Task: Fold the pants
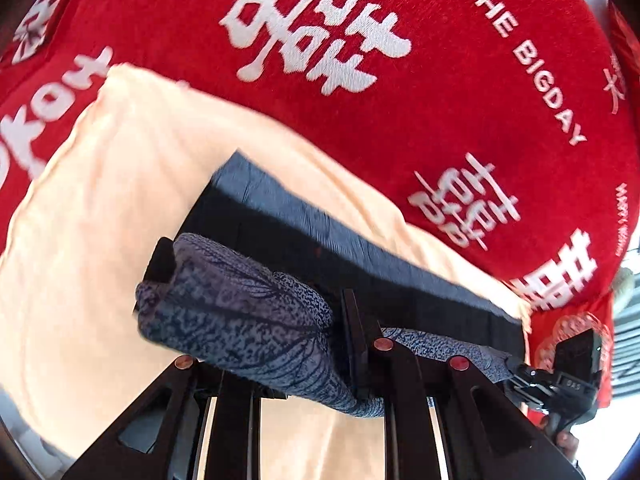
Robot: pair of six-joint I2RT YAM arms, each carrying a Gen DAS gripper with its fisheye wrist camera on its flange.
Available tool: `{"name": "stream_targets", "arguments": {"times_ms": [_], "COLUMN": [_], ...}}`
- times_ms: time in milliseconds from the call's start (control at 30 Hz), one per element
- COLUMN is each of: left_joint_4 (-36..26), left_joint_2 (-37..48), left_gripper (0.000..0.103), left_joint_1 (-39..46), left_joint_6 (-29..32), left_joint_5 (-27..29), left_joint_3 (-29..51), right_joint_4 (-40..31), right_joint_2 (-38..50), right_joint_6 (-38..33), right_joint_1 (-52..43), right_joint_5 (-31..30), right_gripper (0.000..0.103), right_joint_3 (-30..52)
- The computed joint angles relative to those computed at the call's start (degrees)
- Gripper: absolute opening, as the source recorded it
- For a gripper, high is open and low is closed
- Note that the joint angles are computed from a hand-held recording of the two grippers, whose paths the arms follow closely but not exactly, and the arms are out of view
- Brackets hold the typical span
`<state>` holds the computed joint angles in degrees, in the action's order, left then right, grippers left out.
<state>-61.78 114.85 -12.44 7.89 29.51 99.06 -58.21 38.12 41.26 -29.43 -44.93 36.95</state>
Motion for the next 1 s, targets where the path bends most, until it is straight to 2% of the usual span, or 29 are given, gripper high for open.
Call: {"name": "stream_targets", "arguments": {"times_ms": [100,200,300,367,400,433,467,500,533,567,600,667,700,733,833,933,967,1000], "left_joint_4": [5.1,7.8,7.2,4.1,2.8,2.1,2.0,2.6,3.5,4.8,6.1,5.8,6.3,6.8,9.7,14.2,17.1,18.8], "left_joint_2": [6.9,14.4,18.9,19.7,18.9,17.8,15.7,13.2,11.3,8.9,6.8,6.0,6.7,7.6,11.6,16.0,16.4,16.4], "left_gripper": [0.02,0.022,0.023,0.023,0.024,0.026,0.032,0.046,0.055,0.065,0.065,0.065,0.065,0.065,0.065,0.065,0.07,0.074], "left_joint_1": [-4.5,-7.7,-9.5,-9.7,-9.5,-9.2,-8.9,-8.9,-9.0,-9.1,-9.0,-9.1,-9.5,-10.1,-12.1,-14.0,-14.3,-14.5], "left_joint_6": [-4.1,-6.7,-7.9,-7.9,-7.7,-7.4,-6.8,-6.0,-5.3,-4.8,-4.3,-3.7,-3.7,-3.7,-4.9,-6.6,-6.8,-6.9], "left_joint_5": [-5.4,-10.8,-14.8,-15.7,-15.6,-15.2,-15.3,-16.8,-18.5,-19.9,-20.3,-20.9,-21.8,-22.9,-25.8,-31.6,-32.8,-33.5], "left_joint_3": [4.0,8.7,12.8,15.6,16.1,15.8,14.4,12.4,10.7,8.6,6.5,5.9,5.9,5.8,6.2,6.6,5.4,4.7], "right_joint_4": [10.7,20.6,26.0,27.0,26.2,25.0,23.1,20.8,18.1,15.0,13.2,11.9,12.5,13.6,17.7,23.3,25.0,27.6], "right_joint_2": [20.0,36.5,45.9,47.3,46.5,44.9,42.6,40.1,37.3,34.9,33.5,32.0,32.0,33.5,40.9,49.5,52.3,53.2], "right_joint_6": [-8.8,-11.7,-12.5,-11.6,-12.2,-13.3,-14.5,-15.3,-15.8,-15.8,-15.8,-15.1,-14.3,-14.0,-14.8,-15.7,-16.3,-16.2], "right_joint_1": [-3.5,-3.8,-3.6,-4.1,-4.1,-3.9,-3.3,-2.3,-0.7,1.6,3.5,7.7,10.3,12.8,17.8,19.9,19.9,19.5], "right_joint_5": [-2.4,-1.7,-0.4,-1.3,-2.1,-2.1,-1.4,-0.2,2.2,5.3,7.2,9.4,10.2,11.1,14.0,19.0,20.8,21.7], "right_gripper": [0.011,0.011,0.011,0.013,0.024,0.049,0.064,0.082,0.084,0.084,0.084,0.077,0.062,0.053,0.052,0.051,0.047,0.037], "right_joint_3": [-0.4,0.6,0.9,1.0,1.2,1.4,2.0,3.0,4.4,6.2,7.3,8.8,9.1,9.5,11.2,13.1,13.8,13.5]}}
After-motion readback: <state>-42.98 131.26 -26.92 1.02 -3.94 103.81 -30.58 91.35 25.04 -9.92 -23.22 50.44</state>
